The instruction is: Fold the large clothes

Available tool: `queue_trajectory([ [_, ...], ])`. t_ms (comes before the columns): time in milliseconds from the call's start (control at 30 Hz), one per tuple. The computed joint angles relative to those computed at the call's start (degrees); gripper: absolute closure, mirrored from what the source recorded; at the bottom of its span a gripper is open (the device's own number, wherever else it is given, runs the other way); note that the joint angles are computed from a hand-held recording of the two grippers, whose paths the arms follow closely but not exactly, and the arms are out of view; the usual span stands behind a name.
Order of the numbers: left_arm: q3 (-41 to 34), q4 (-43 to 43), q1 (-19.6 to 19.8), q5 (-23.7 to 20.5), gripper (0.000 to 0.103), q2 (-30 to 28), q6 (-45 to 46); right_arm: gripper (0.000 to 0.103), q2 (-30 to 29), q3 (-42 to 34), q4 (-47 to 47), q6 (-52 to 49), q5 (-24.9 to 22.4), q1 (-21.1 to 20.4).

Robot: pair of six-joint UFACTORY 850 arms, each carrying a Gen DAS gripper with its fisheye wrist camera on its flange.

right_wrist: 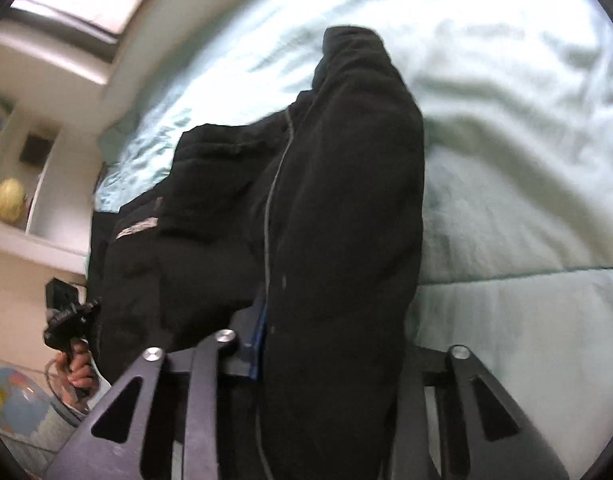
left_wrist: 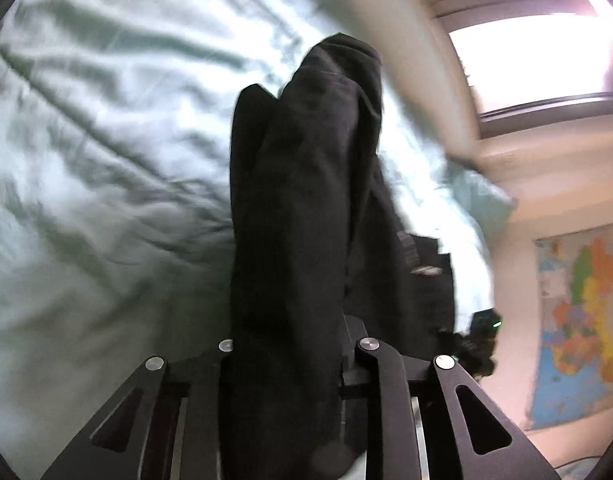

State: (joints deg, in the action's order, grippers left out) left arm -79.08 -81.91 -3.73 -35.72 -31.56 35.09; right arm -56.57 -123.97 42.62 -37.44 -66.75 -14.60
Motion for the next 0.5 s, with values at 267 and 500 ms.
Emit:
queue_trajectory([
  [267,3.9,4.8,-5.7,3.2,0.078,13.5,0.7,0.075,23.8,26.1,4.5,-12.0,8.2,0.7],
  [500,13.3,4.8,-8.1,3.0,0.078,22.9,-1.6,0.075,34.6,36.6,0.4,-9.9,8.1,-1.0],
])
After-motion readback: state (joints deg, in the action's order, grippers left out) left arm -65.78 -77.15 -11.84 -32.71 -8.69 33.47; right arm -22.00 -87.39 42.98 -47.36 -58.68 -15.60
